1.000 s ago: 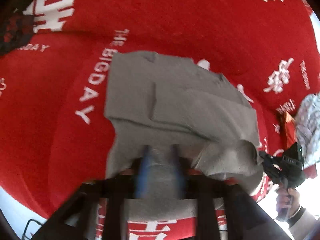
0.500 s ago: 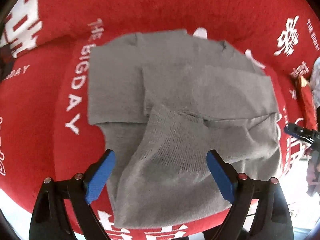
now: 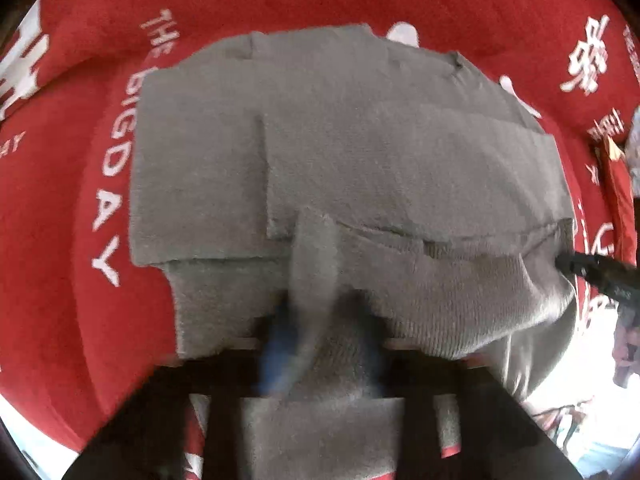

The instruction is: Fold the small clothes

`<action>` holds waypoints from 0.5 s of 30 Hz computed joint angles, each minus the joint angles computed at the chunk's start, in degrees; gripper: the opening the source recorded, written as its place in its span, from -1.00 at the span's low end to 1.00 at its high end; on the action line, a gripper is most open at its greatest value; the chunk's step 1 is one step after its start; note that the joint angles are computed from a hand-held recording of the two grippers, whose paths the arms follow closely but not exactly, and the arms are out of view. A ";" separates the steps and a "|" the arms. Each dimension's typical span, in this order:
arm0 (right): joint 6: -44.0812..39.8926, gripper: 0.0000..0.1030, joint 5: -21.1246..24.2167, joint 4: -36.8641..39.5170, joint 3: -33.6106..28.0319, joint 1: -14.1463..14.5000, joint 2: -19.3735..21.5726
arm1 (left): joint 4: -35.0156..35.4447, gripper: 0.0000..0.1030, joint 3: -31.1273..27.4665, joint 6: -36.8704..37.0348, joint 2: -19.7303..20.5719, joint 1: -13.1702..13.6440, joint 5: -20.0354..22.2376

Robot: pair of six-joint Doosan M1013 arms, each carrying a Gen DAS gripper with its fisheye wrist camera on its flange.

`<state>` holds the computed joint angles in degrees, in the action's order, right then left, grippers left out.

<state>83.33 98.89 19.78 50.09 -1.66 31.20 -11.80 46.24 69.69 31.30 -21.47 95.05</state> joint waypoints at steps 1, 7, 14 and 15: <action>-0.83 -0.76 -0.29 -1.28 0.11 0.36 -0.24 | -0.39 -0.78 0.47 0.31 -0.39 0.07 -0.64; -1.14 -0.86 -4.57 -3.10 0.63 0.85 -3.44 | -2.28 -0.84 0.45 0.71 -3.31 1.38 -4.66; 1.23 -0.86 -9.99 -4.15 -6.17 1.35 -2.98 | -0.70 -0.84 -7.78 1.10 -1.40 2.76 -6.76; 1.50 -0.87 -10.48 -4.23 -7.99 1.40 -2.06 | -0.32 -0.84 -9.73 0.89 -0.27 2.93 -6.98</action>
<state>84.83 88.41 15.55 42.10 -0.26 29.13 -12.12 36.51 70.58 31.03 -18.54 88.06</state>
